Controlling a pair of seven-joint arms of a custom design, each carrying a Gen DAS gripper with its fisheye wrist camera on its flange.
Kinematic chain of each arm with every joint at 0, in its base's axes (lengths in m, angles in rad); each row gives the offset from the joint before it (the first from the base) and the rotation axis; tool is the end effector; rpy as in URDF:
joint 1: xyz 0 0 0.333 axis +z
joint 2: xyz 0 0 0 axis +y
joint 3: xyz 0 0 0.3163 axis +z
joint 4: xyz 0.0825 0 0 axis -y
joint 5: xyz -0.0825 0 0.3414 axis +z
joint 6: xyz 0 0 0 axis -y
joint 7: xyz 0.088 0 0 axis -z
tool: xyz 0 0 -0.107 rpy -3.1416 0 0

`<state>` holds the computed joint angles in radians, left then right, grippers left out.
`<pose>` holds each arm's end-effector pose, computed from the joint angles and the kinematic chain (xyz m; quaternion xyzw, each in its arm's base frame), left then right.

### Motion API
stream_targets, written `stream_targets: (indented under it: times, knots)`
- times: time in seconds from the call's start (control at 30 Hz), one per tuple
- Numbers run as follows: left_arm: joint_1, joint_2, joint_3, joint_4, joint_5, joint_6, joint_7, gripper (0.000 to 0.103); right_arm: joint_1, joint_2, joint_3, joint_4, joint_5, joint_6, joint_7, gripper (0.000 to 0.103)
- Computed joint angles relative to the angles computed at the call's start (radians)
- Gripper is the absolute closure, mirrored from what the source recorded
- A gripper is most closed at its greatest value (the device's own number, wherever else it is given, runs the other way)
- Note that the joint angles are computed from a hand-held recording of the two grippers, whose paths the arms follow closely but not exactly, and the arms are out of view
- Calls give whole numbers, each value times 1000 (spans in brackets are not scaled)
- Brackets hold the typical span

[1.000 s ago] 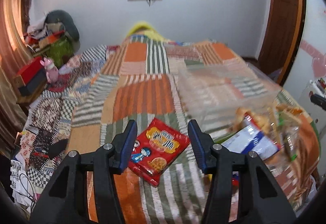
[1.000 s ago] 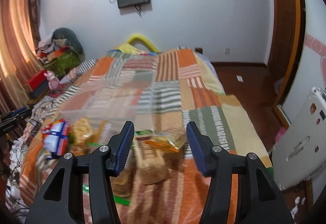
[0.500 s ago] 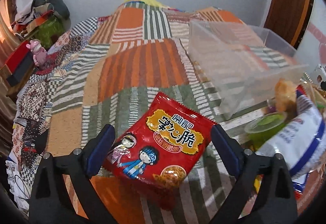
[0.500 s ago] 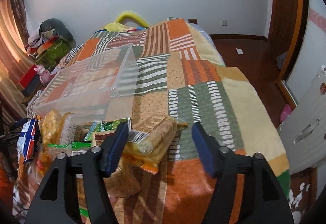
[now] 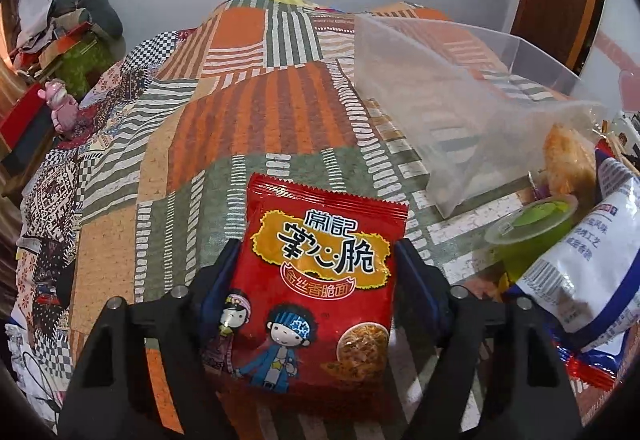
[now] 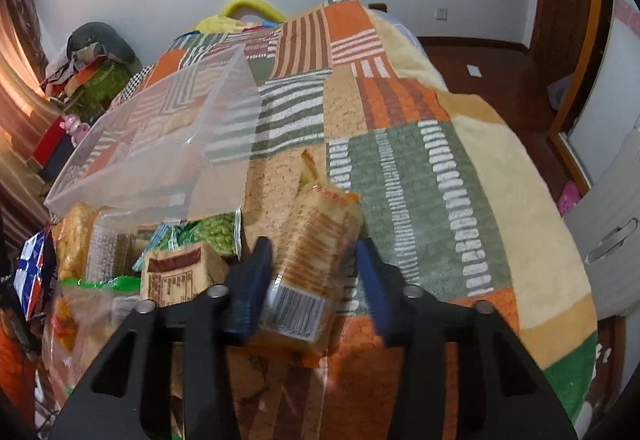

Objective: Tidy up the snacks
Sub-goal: 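Grasp the red snack bag with the left tool while the right tool grasps a wrapped snack bar, then drop the red snack bag into the clear box while the right tool drops the snack bar in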

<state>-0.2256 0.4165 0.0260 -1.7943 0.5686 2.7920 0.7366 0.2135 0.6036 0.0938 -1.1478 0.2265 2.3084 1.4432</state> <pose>0.6361 -0.1562 0.4041 -0.7171 0.6173 -0.2186 0.2386 0.7001 0.2036 0.5241 -0.7671 0.5667 -0.0799 0.2899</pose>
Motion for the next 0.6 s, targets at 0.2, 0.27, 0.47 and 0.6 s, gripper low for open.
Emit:
stream_targets:
  times: [0.2, 0.27, 0.47, 0.6]
  knots:
    - [-15, -40, 16, -32, 38, -12, -70, 38, 12, -26, -5, -42, -15, 37, -7, 72]
    - [-21, -65, 24, -50, 70, -9, -111, 38, 16, -38, -7, -61, -23, 61, -7, 73]
    - [-6, -120, 6, -62, 136, 5, -173, 38, 14, -64, -1, -81, -19, 124, -12, 73]
    - [-9, -136, -2, -26, 205, 4, -219, 38, 9, -60, 11, -53, -3, 157, -27, 73]
